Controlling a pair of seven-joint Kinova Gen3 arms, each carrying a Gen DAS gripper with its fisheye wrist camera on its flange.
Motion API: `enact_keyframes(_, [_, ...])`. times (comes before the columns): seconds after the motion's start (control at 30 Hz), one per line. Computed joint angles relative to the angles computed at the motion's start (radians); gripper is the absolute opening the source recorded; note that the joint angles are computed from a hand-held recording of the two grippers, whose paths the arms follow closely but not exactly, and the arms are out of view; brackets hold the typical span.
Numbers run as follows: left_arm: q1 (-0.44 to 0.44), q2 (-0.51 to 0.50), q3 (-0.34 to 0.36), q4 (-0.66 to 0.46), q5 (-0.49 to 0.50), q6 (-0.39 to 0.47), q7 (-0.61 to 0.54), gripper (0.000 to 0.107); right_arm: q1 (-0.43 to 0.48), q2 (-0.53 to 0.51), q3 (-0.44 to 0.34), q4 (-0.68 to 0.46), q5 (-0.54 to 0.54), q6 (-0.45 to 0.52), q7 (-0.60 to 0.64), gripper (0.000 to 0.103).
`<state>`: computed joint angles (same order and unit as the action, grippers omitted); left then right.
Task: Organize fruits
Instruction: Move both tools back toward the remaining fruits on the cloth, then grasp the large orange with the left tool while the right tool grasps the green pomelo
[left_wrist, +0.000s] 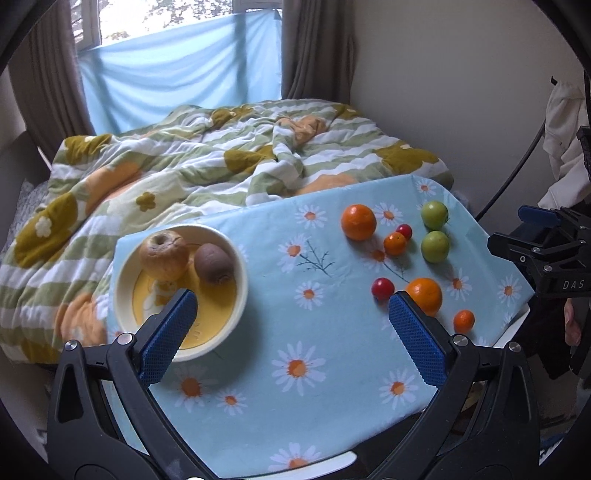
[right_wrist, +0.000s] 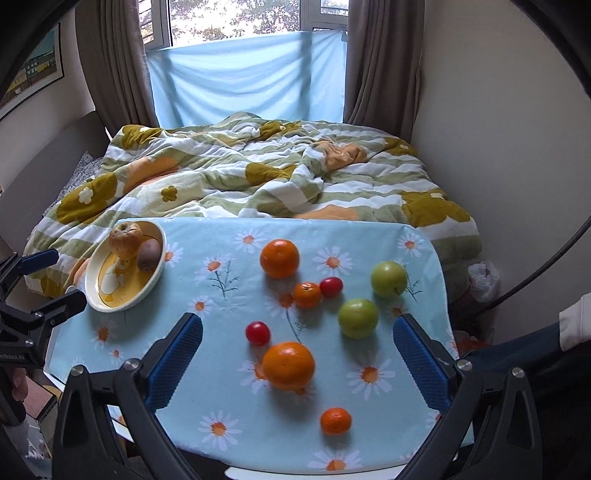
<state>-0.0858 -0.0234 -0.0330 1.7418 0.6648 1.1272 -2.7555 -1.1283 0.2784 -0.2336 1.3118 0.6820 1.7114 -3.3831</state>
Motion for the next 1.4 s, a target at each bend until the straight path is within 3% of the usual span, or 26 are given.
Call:
enact_keyframes(0.27, [0.138, -0.057, 0.086, 0.145, -0.061, -0.153, 0.224, 0.103, 0.103, -0.177, -0.077, 0.302, -0.075, -0.150, 0.013, 0.103])
enact_keyframes(0.6, [0.300, -0.029, 0.166, 0.286, -0.112, -0.331, 0.361, 0.103, 0.284, -0.295, -0.131, 0.593, -0.126, -0.470, 0.075, 0.103])
enact_keyframes(0.83, [0.362, 0.029, 0.198, 0.325, -0.119, -0.427, 0.439, 0.103, 0.350, -0.312, -0.138, 0.701, -0.126, -0.637, 0.103, 0.103])
enact_keyframes(1.03, [0.390, 0.070, 0.221, 0.334, -0.151, -0.483, 0.504, 0.090, 0.381, -0.310, -0.138, 0.754, -0.109, -0.744, 0.112, 0.103])
enact_keyframes(1.2, [0.399, 0.077, 0.222, 0.346, -0.150, -0.521, 0.518, 0.067, 0.397, -0.301, -0.128, 0.763, -0.098, -0.794, 0.139, 0.103])
enact_keyframes(1.4, [0.374, 0.084, 0.225, 0.343, -0.119, -0.506, 0.480, 0.066, 0.413, -0.284, -0.111, 0.770, -0.089, -0.848, 0.183, 0.096])
